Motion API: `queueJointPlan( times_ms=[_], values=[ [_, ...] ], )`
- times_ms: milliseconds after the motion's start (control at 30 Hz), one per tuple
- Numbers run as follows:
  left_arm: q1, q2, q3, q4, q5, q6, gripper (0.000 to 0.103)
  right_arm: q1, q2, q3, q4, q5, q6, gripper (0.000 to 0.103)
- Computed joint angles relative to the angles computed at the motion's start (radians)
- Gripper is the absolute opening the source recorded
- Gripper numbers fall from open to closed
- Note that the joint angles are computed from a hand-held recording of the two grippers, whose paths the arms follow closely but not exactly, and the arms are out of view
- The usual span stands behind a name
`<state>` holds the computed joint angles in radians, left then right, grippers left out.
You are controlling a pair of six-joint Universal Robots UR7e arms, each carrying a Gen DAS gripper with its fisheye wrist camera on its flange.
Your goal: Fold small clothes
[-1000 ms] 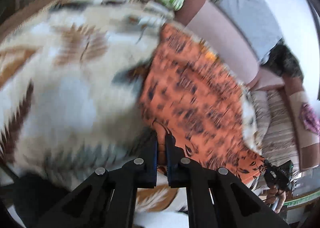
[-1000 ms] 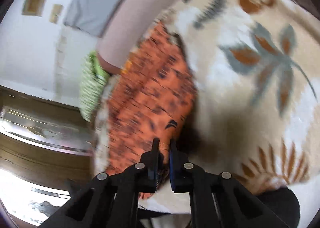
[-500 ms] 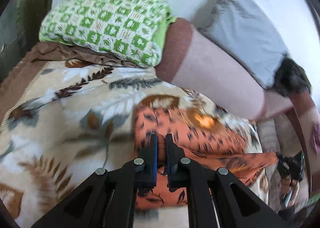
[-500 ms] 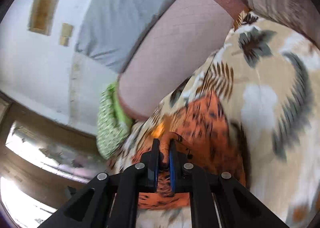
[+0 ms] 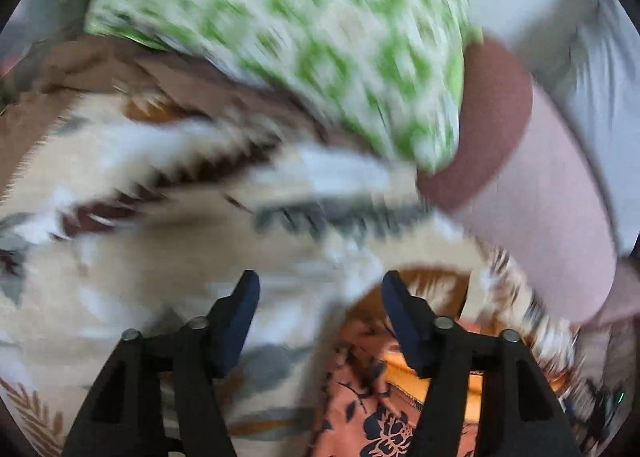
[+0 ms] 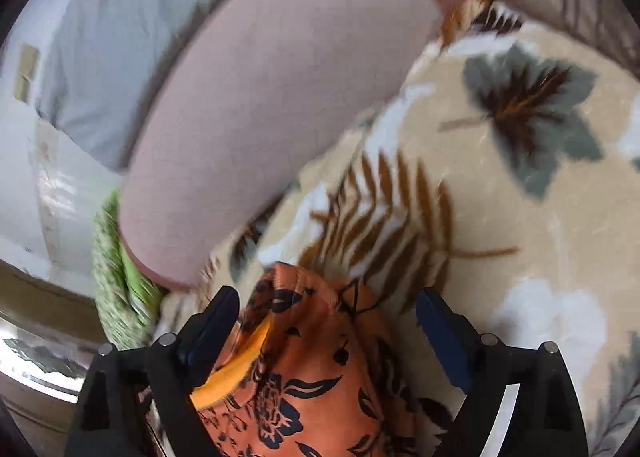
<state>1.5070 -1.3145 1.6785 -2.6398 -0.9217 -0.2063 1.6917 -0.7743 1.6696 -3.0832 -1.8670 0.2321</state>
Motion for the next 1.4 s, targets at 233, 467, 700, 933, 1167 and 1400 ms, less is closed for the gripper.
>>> queueJointPlan(
  times_ms=[233,467,700,933,1167,1400],
  values=[
    [-0.018,-0.234,0.227,0.079,-0.129,0.127,0.067,0.013,-0.116,0.164,0.135,0.035,-0.140,0.092],
    [-0.020,-0.194,0.370,0.105,-0.128,0.117,0.068,0.017,-0.074,0.178,0.225,-0.030,-0.141,0.081],
    [-0.075,-0.171,0.354,0.178,-0.015,0.054,0.019,0.057,-0.040,0.129,0.331,-0.150,-0.126,0.021],
    [-0.152,-0.189,0.298,0.288,0.051,-0.022,0.013,0.101,-0.084,0.113,0.349,-0.097,-0.064,0.015],
    [-0.315,-0.381,0.347,0.441,0.097,-0.054,0.012,0.178,-0.215,0.159,0.430,-0.057,0.005,0.014],
    [-0.385,-0.724,0.553,0.708,0.046,-0.227,0.014,0.199,-0.418,0.485,0.382,-0.021,0.073,0.019]
  ],
)
